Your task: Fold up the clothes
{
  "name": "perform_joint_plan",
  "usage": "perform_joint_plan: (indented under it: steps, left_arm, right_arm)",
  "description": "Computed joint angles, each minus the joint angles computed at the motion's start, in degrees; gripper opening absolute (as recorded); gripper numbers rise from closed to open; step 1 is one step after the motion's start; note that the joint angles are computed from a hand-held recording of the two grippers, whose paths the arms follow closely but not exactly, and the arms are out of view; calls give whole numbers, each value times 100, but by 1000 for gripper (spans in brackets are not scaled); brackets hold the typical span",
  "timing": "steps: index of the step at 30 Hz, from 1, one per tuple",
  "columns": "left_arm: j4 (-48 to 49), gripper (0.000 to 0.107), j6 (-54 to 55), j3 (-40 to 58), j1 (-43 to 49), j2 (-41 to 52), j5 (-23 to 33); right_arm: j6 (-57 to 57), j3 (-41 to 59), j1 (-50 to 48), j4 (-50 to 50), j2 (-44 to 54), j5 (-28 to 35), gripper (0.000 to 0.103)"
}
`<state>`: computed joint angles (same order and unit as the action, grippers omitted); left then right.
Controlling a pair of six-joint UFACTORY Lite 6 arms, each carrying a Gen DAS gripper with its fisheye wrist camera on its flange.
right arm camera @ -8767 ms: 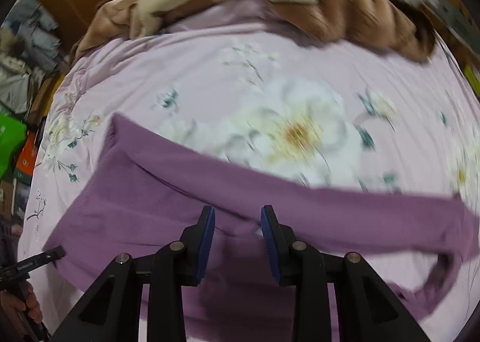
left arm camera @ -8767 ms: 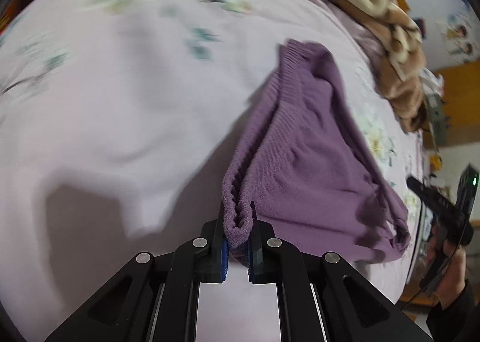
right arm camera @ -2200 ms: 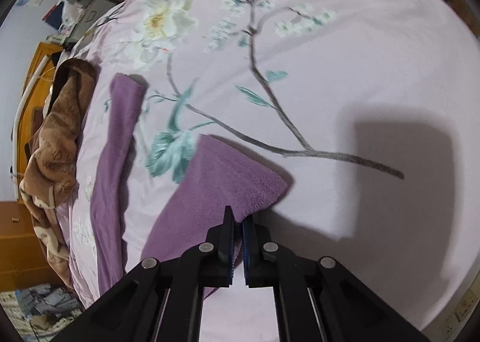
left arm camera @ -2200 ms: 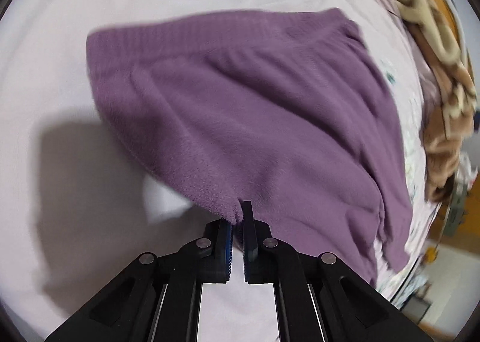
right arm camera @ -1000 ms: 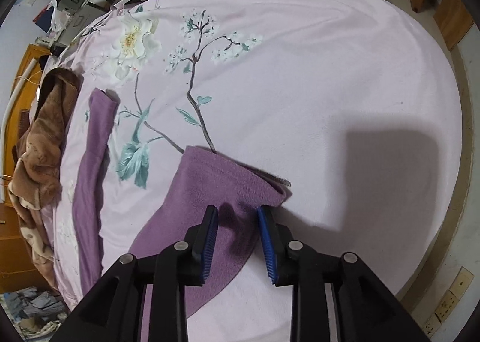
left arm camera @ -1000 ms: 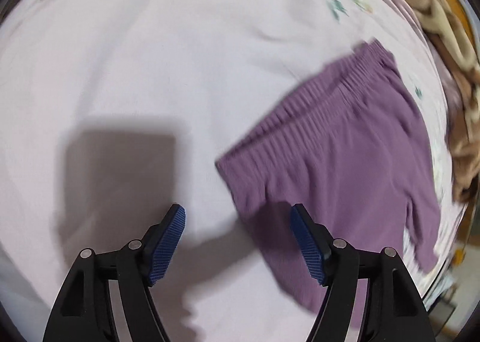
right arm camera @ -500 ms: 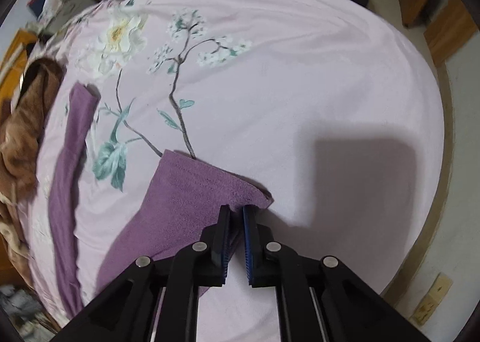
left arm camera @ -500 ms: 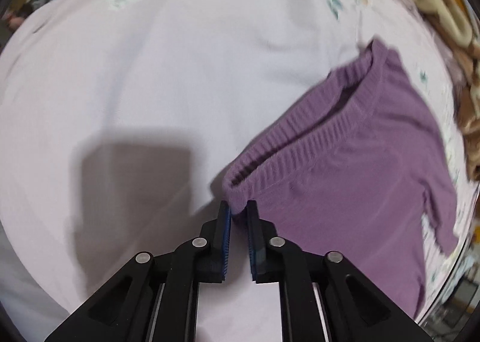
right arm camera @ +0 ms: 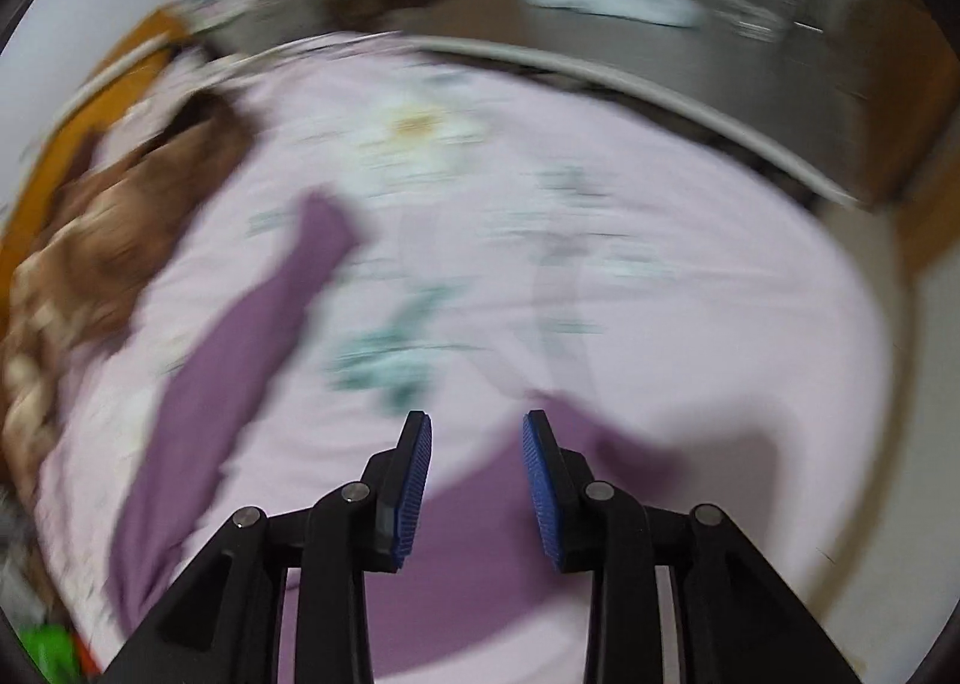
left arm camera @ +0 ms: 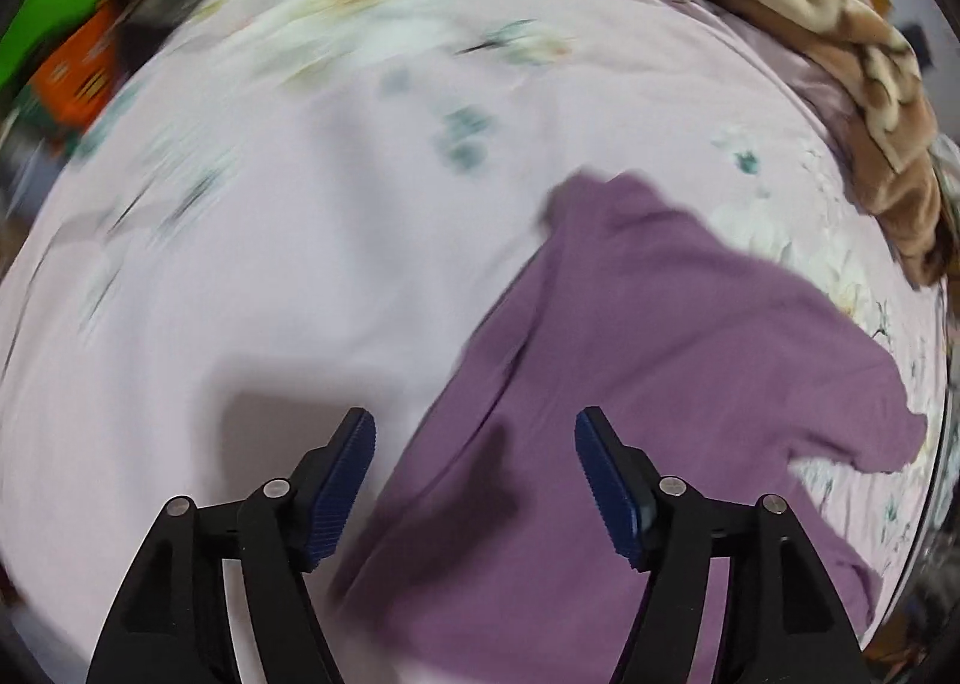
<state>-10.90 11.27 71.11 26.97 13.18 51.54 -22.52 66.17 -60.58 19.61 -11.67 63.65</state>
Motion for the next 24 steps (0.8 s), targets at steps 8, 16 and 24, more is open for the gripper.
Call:
perform_joint_plan:
  steps: [8,16,24]
  left_arm:
    - [-476,74,251,2747,-419,2858,471]
    - [-940,28,494,4319,-286,4152,978]
    - [-594,30,427,5252,-198,4413,990]
  right_arm:
    - [1006,-523,2724,508,-346,-420,34]
    - [2148,-1070,4035,256,-556,-906,34]
    - [2810,-1275,4391,-233,-536,-1160,34]
